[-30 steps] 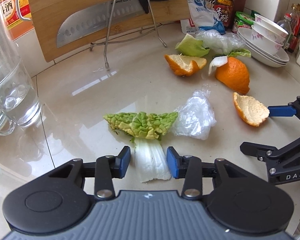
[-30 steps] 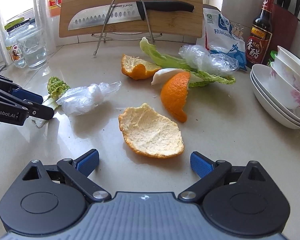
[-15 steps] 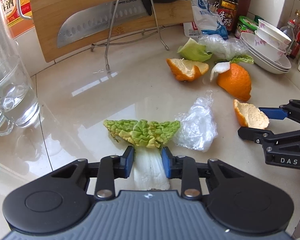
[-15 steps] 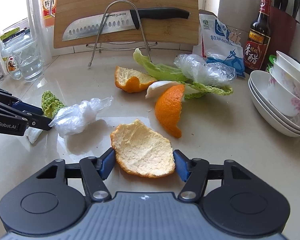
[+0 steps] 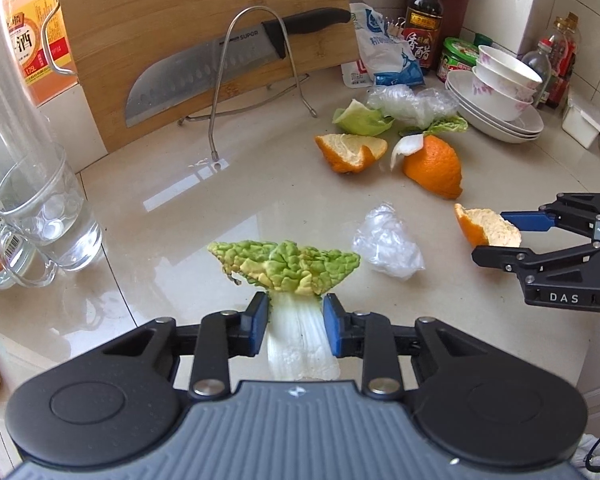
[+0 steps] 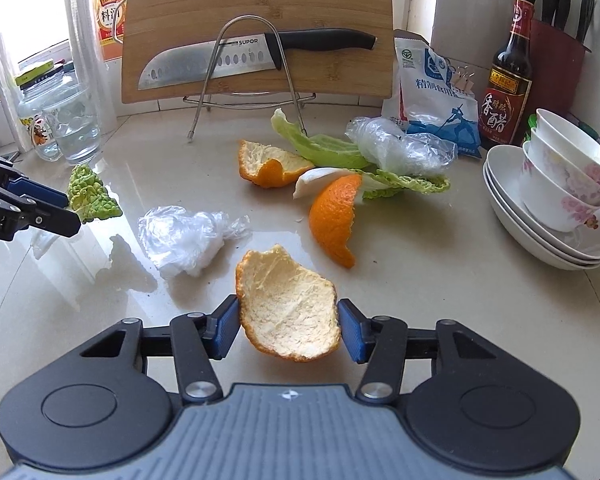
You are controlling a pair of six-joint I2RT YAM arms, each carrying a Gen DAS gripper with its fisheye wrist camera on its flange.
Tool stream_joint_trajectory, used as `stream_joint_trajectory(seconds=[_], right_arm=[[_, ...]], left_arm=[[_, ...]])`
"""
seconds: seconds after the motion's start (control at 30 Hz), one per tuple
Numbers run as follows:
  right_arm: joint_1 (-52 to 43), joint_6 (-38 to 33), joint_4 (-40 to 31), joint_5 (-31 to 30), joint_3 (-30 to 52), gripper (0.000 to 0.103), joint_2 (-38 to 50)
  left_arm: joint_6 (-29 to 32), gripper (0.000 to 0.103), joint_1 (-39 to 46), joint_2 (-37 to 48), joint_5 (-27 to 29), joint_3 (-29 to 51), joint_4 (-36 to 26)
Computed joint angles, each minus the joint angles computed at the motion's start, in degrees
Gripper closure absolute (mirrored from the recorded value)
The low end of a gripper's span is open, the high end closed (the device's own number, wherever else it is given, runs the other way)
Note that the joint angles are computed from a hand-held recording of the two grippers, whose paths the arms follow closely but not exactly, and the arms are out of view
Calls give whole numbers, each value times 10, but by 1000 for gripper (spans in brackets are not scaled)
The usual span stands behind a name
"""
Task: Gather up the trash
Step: 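Carry the cabbage piece and orange peel over the white bucket with both tools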
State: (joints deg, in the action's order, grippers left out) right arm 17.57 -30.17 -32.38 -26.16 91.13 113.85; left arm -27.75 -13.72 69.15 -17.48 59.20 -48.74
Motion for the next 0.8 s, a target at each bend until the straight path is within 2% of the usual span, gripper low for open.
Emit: stream_joint_trajectory(seconds=[0.27,0.8], right_arm=[[-23,-18,-17,-17,-40,45,-55],[-118,-24,-22,-21,-165,45,-182]], left_arm=[[9,75,-54,-9,5,34,-31],[29,75,-162,52,38,80,5]])
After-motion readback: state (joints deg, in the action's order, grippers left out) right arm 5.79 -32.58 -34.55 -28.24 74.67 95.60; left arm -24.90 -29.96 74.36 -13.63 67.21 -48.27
